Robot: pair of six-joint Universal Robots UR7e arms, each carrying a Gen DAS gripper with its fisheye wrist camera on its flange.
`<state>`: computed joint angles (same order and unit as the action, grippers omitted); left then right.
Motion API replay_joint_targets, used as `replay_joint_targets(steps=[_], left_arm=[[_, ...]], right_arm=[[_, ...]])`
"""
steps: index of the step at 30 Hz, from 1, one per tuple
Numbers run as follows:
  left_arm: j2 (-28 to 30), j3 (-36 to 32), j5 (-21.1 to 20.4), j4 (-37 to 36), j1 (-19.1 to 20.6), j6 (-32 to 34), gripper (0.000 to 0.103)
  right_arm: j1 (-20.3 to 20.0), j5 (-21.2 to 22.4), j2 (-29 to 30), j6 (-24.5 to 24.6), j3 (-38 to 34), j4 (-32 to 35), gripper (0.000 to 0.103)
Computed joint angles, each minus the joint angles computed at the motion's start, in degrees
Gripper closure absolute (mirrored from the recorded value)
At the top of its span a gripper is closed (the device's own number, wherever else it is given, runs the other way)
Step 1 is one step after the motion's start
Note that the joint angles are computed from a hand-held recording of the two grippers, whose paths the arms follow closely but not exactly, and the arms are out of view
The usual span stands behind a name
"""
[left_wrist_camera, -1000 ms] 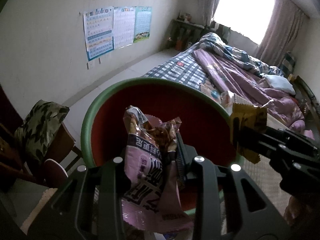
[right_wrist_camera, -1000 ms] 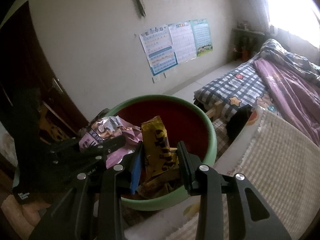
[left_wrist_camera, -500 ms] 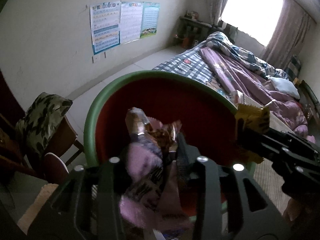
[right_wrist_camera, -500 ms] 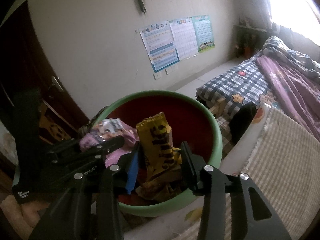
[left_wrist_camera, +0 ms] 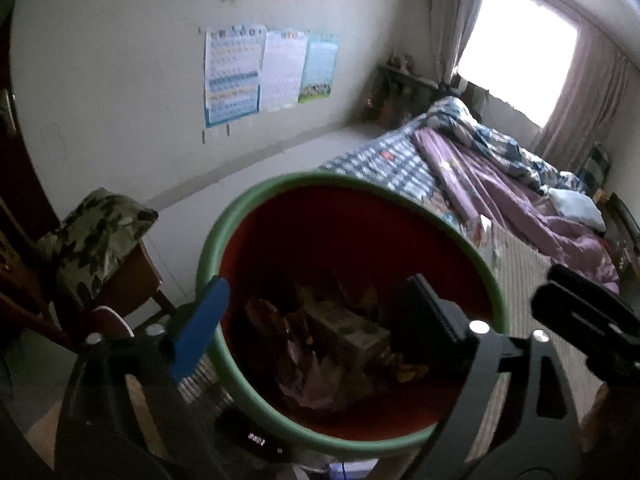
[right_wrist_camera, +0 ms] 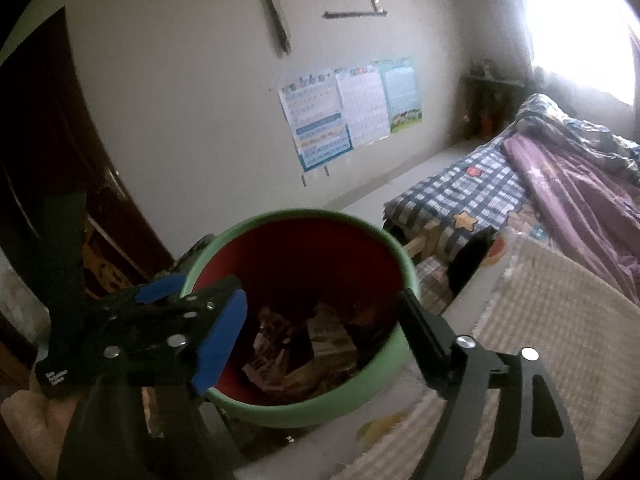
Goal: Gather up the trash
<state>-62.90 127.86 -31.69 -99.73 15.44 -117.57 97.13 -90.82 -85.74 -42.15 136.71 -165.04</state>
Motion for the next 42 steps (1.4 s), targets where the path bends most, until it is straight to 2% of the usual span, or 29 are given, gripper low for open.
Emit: replay_joint_targets(steps=[3,5,9,13,16,19,24,26,29,33,42], left_arm=[[-0.04,-0.48,1.56,3.21,-1.47,-3.16,0.006],[0.08,-1.08,2.29,5.68,-2.53,-5.68,0.006],[0.75,-2.77,2.89,8.86,-4.48,-9.08,0.006],[2.96,-5.17,3.02,10.64,-5.82,-10.69,0.006],[5.17,-7.33,2.59,11.73,-6.42,-10.38,0.006],[7.15,-8.79,2.53,8.4,-6.88,-7.27,0.006],[11.35,-13.24,3.1,11.53,-7.99,-9.38,0.006],[13.24,-15.64,2.52,12.97,-7.98,-8.17,0.006],[15.04,-17.14,2.8,11.21,-8.31,-4.88,0.006],[16.37,-17.7,2.95,7.23,-8.85,-2.3,0.006],[19.98,-21.28,3.34,6.05,-9.28,1.69,0.006]], right_arm=[[-1.89,1.88,-2.62,0.39,1.14,-1.53,0.011],[-3.32,2.61,-4.4,1.67,1.4,-1.34,0.007],[-6.21,4.62,-8.72,2.27,2.09,-0.4,0.007],[-9.38,7.92,-14.23,0.64,3.83,-0.81,0.007],[-11.78,10.11,-18.27,-0.78,4.62,0.4,0.007],[-14.79,11.86,-22.7,-2.62,5.32,2.22,0.007],[-19.29,13.64,-28.45,-4.7,6.39,3.17,0.007],[-20.66,13.45,-30.46,-5.61,7.07,2.57,0.007],[-23.22,14.35,-33.2,-7.71,7.61,2.28,0.007],[-26.08,16.25,-35.64,-8.93,6.82,5.56,0.007],[-30.57,19.02,-39.37,-11.53,5.9,10.51,0.007]])
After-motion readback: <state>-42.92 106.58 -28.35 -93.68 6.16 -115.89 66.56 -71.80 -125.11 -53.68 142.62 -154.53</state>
